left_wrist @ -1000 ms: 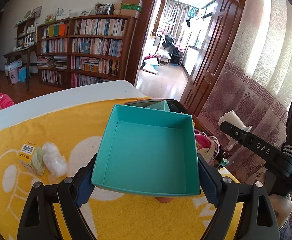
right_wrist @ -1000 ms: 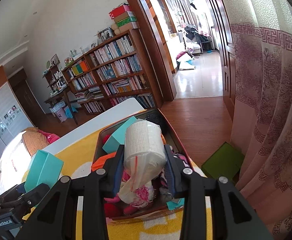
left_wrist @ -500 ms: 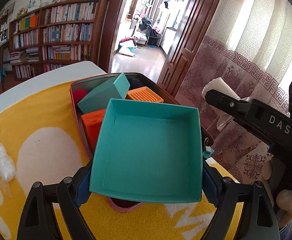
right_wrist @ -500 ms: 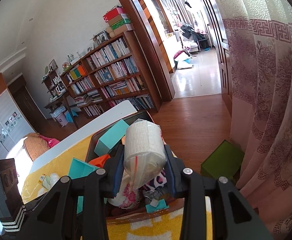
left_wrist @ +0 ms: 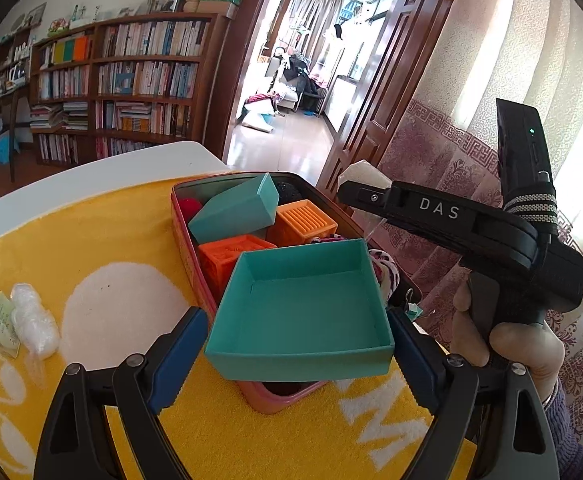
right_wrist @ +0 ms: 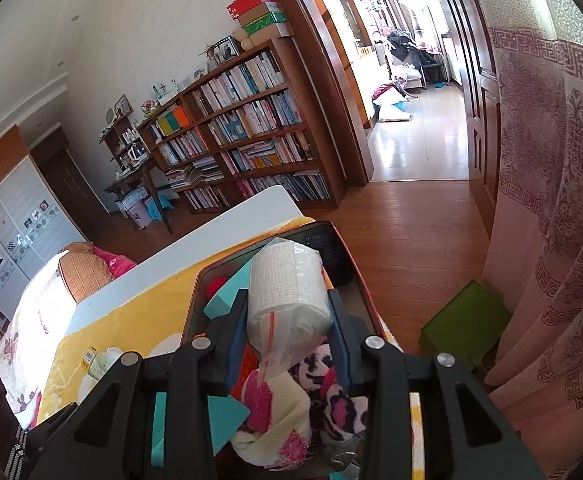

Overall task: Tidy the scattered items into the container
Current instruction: 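Carry the tape roll into the tin and open the right tool while the left tool carries the teal box, then lower the teal box into the tin and open the left tool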

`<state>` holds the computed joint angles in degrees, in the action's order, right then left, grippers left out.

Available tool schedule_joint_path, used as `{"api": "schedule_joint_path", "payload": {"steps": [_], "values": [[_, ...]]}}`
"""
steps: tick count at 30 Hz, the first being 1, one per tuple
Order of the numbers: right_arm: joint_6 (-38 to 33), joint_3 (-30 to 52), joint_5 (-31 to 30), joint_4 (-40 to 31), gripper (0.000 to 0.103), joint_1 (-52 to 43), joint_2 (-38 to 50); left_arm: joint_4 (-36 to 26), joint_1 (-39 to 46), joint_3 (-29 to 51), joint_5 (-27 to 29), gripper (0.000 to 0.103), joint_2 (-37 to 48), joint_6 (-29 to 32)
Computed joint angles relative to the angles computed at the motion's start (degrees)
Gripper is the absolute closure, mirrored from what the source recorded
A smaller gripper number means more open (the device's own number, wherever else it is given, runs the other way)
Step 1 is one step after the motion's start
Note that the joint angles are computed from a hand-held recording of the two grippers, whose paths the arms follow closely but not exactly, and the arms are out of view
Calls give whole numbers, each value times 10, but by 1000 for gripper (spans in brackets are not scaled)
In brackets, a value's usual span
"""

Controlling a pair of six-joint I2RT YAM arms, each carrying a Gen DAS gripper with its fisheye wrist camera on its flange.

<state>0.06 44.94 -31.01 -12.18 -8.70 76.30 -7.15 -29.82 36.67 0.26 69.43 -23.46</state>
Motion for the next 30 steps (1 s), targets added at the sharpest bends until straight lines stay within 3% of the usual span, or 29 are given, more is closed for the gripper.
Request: {"api": "schedule_joint_path", "payload": {"steps": [5,8,11,15,25,30], "values": [[-31,30,24,-24,61,40,53,13,6,-4,-8,11,28,-1],[-20,32,8,-31,61,24,60,22,14,3,-9,11,69,-4],[-10,19,-11,-33,59,-2,39,52,28,-9,18,11,77,-14],[-1,4,-25,-37,53,-35,2,69,21,-14,12,11,64,-4],[1,-18,-62,-67,53,-62,-83,81,3,31,21,11,113,13],[-5,-15,-81,-79,53,-86,-98,86,10,11,29,11,76,-3]]}}
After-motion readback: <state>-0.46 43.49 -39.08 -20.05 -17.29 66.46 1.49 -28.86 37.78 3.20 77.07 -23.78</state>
